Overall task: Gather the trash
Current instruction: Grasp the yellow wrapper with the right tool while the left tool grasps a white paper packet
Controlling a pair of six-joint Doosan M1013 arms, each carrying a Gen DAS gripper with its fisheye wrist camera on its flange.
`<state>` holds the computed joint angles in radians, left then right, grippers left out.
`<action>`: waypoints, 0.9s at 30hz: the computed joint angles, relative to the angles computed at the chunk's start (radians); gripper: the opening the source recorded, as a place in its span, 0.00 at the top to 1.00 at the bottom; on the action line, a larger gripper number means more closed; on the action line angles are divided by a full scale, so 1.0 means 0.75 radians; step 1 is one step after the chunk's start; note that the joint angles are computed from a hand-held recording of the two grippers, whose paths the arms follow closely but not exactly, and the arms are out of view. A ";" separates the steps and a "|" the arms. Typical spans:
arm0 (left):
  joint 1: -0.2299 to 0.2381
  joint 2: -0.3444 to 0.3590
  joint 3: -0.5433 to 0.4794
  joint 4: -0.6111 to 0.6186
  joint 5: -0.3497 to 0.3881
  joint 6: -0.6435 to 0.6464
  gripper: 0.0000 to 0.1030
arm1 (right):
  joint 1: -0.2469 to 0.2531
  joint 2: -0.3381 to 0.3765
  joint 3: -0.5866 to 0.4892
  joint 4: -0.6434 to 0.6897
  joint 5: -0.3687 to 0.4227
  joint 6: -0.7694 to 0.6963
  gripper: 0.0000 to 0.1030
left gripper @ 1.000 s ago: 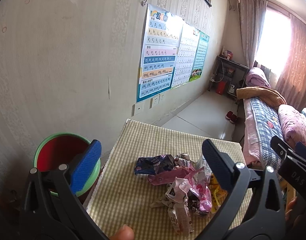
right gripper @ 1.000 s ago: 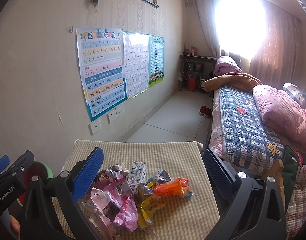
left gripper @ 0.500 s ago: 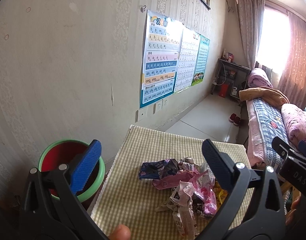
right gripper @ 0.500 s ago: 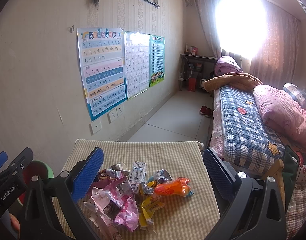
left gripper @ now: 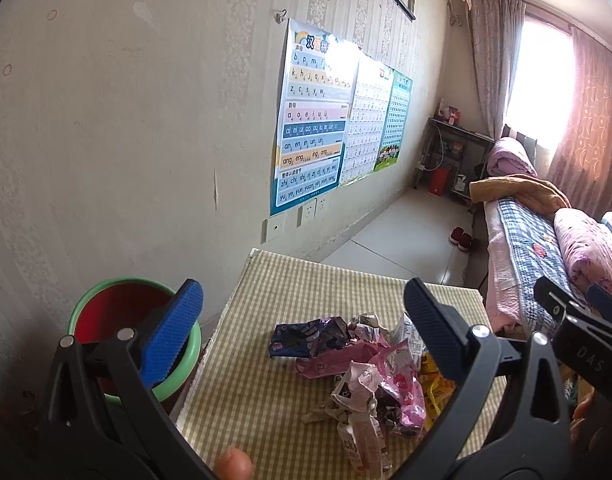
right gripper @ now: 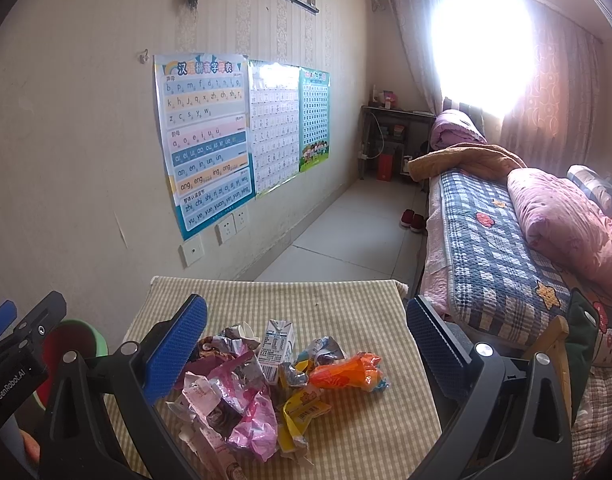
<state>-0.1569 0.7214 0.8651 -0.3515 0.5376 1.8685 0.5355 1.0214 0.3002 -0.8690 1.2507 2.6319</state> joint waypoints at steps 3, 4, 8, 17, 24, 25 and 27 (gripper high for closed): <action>-0.003 0.003 -0.003 0.043 0.003 -0.024 0.05 | 0.000 0.001 -0.001 -0.001 0.000 0.000 0.07; -0.003 0.004 -0.003 0.050 0.004 -0.028 0.05 | 0.000 0.001 -0.002 0.001 0.000 0.000 0.07; 0.000 0.012 -0.016 0.011 0.041 0.029 0.05 | -0.001 -0.020 0.046 0.009 -0.022 0.019 0.07; -0.006 0.098 -0.089 0.056 0.366 0.036 0.05 | -0.032 -0.173 0.396 0.202 -0.267 0.031 0.07; -0.018 0.180 -0.139 0.003 0.718 0.130 0.25 | -0.073 -0.227 0.583 0.758 -0.292 -0.285 0.22; -0.020 0.190 -0.151 -0.007 0.749 0.137 0.26 | -0.082 -0.229 0.605 0.871 -0.286 -0.356 0.26; -0.029 0.206 -0.167 -0.013 0.788 0.172 0.29 | -0.093 -0.221 0.634 1.077 -0.269 -0.488 0.32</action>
